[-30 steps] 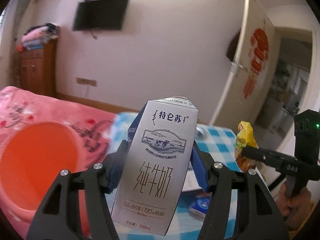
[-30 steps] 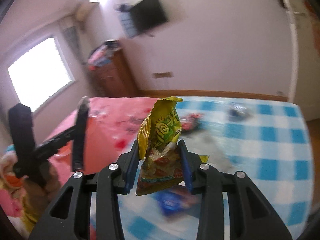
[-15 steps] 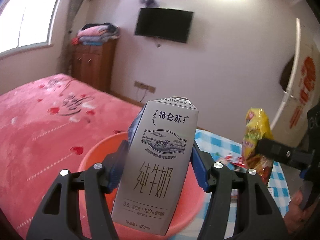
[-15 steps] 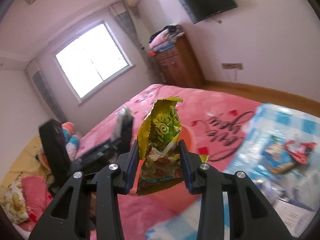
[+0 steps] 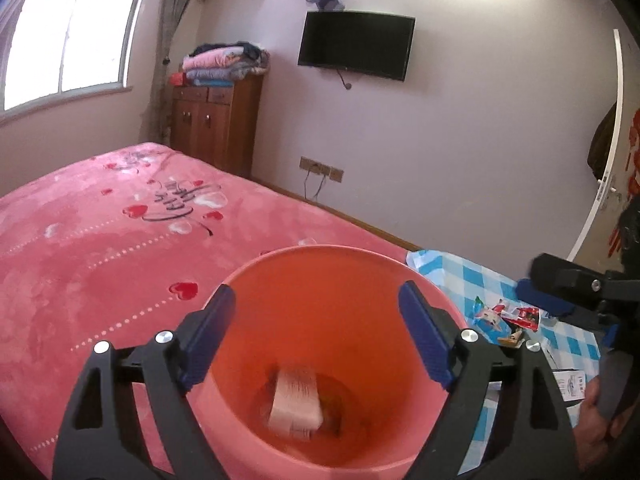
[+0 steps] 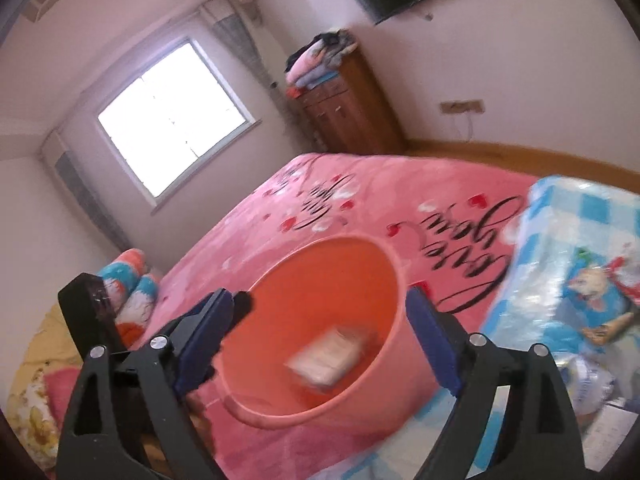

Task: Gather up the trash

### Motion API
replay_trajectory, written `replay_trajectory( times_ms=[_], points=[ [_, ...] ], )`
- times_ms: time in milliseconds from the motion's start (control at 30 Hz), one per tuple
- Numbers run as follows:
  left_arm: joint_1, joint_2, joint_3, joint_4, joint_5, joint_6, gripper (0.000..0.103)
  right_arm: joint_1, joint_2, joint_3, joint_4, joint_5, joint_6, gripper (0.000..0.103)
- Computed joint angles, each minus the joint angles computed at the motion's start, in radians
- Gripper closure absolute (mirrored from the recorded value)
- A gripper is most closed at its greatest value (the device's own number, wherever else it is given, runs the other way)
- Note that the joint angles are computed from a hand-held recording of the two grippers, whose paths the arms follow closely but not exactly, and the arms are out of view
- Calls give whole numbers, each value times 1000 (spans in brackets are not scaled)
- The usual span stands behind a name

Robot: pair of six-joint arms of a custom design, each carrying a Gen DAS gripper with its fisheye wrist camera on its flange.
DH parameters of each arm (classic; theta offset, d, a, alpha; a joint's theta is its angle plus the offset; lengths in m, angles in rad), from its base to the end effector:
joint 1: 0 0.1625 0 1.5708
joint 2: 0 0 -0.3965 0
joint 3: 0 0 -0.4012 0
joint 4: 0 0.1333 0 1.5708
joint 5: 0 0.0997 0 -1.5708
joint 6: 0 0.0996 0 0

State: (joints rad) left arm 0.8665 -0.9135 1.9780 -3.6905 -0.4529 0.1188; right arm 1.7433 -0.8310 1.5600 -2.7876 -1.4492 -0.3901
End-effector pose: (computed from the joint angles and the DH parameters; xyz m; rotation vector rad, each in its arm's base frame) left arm -0.1694 -0.5435 0.1908 0.1273 2.0498 -1.4248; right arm 0.2635 -0.6656 0.1475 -0.8711 2.8520 -0.7573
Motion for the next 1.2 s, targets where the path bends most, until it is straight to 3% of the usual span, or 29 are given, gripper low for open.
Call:
replay_trajectory(
  times_ms=[133,400,633,800,1000,1200],
  points=[
    [-30,58,-9,-230,-8,175,14,-24,-66,107,-147,-32,-14,11],
    [-79,112,-23,-234,-7,215,14,-84,-157,260,-313,-65,-65,11],
    [-117,148,-17,-141,-5,127,14,-157,-214,371,-457,-40,-88,7],
    [-123,148,-1,8,-52,-37,14,-207,-262,441,-548,-31,-140,6],
    [-139,197,-28,105,-72,-112,14,-263,-313,479,-591,-5,-163,5],
    [-150,245,-67,178,-96,-152,14,-324,-369,493,-577,39,-127,5]
  ],
)
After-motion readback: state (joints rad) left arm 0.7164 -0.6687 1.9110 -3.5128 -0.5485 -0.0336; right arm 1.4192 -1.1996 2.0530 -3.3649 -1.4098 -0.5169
